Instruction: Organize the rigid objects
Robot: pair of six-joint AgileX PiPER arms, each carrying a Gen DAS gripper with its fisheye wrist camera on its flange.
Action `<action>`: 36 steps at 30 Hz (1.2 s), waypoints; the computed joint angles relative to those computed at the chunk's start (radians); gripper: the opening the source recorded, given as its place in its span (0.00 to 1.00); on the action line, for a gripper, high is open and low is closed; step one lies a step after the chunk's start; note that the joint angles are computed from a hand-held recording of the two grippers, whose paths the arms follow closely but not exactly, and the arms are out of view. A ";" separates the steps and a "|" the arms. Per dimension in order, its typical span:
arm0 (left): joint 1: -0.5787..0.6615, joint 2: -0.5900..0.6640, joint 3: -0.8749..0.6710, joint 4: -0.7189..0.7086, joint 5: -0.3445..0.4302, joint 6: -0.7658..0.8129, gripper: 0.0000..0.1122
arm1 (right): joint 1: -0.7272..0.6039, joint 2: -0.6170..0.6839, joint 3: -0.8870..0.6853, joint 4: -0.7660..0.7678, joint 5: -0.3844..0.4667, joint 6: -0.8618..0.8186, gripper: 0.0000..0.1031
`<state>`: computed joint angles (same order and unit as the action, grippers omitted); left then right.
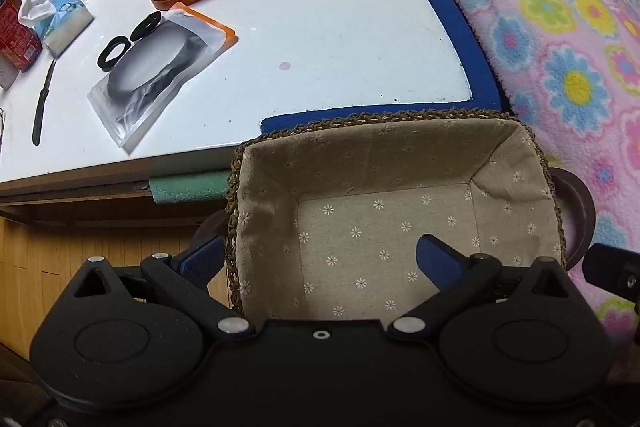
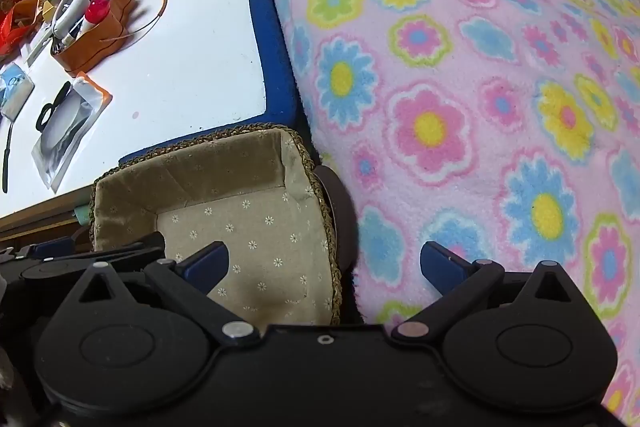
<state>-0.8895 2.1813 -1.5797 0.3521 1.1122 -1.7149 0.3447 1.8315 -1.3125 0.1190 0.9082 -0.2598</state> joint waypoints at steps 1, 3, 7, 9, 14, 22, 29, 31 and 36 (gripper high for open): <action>-0.001 0.001 -0.002 0.000 0.003 0.000 0.88 | 0.000 0.001 -0.003 -0.001 0.003 0.000 0.99; -0.003 0.000 -0.003 -0.001 0.006 -0.004 0.88 | -0.001 0.001 -0.004 0.002 0.004 -0.002 0.99; -0.005 0.022 -0.027 -0.008 0.007 -0.003 0.88 | -0.009 -0.003 -0.004 0.010 0.003 -0.006 0.99; 0.002 0.004 -0.002 -0.011 -0.016 0.001 0.88 | 0.005 -0.009 0.018 -0.002 -0.016 0.013 0.99; 0.003 0.007 -0.006 -0.016 -0.017 0.009 0.88 | 0.000 -0.017 0.030 0.005 -0.018 0.002 0.99; 0.001 0.003 0.002 -0.013 -0.025 0.003 0.88 | 0.007 0.006 -0.007 -0.008 0.004 0.010 0.99; 0.002 -0.001 0.003 -0.014 -0.026 0.002 0.88 | 0.009 0.003 -0.002 -0.010 0.000 0.013 0.99; 0.003 -0.002 0.005 -0.014 -0.028 0.003 0.88 | 0.008 0.004 -0.003 -0.009 0.001 0.011 0.99; 0.003 -0.007 0.010 -0.015 -0.033 0.004 0.88 | 0.009 0.004 -0.001 -0.008 -0.001 0.010 0.99</action>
<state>-0.8860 2.1745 -1.5699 0.3373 1.0791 -1.7111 0.3539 1.8354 -1.3136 0.1106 0.9068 -0.2502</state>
